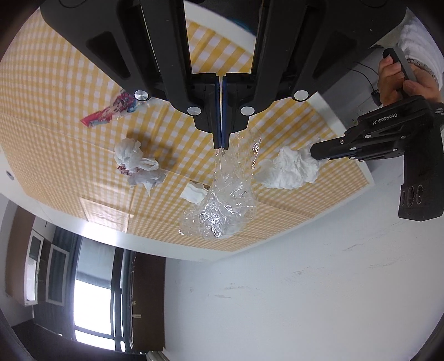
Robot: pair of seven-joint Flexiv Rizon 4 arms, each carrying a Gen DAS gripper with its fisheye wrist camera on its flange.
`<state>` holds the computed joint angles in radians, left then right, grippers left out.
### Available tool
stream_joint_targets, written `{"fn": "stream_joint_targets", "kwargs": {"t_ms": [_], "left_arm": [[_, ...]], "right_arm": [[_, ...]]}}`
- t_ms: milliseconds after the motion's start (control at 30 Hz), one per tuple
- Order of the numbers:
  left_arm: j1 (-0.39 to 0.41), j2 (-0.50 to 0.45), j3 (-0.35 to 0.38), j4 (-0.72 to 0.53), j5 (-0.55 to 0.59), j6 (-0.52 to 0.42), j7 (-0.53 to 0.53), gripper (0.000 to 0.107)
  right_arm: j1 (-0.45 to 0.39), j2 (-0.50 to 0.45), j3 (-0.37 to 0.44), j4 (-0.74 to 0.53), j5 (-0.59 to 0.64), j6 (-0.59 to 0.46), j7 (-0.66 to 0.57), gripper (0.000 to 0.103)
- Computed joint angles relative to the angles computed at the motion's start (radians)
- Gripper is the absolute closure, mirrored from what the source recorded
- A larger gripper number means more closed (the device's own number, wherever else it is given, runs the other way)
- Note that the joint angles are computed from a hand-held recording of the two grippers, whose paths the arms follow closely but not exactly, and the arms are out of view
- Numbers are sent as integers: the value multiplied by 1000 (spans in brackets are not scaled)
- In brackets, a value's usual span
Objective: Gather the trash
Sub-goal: 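Carry the tissue and clear bag down over the blue wastebasket with both grippers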
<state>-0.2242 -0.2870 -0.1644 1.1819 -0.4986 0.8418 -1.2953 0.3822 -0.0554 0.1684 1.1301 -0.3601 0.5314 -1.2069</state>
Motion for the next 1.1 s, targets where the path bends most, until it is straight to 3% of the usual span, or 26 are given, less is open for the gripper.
{"fn": "stream_joint_targets", "kwargs": {"t_ms": [267,533,833,1100], "left_arm": [[-13,151,10,194,-88,61,101,101],[-53,282,45,363,-167,77,186,101],[-94,407,93,530,-200,42,233,101],[-102,460,114,627,-163,-19,224,101]], "right_arm": [[-11,145,59,191,-38,59,53,103],[-16,271,125,328,-41,53,86,103],[-19,402,185,457,-17,4,115,103],[-4,505,214,545,64,-80,124,103]]}}
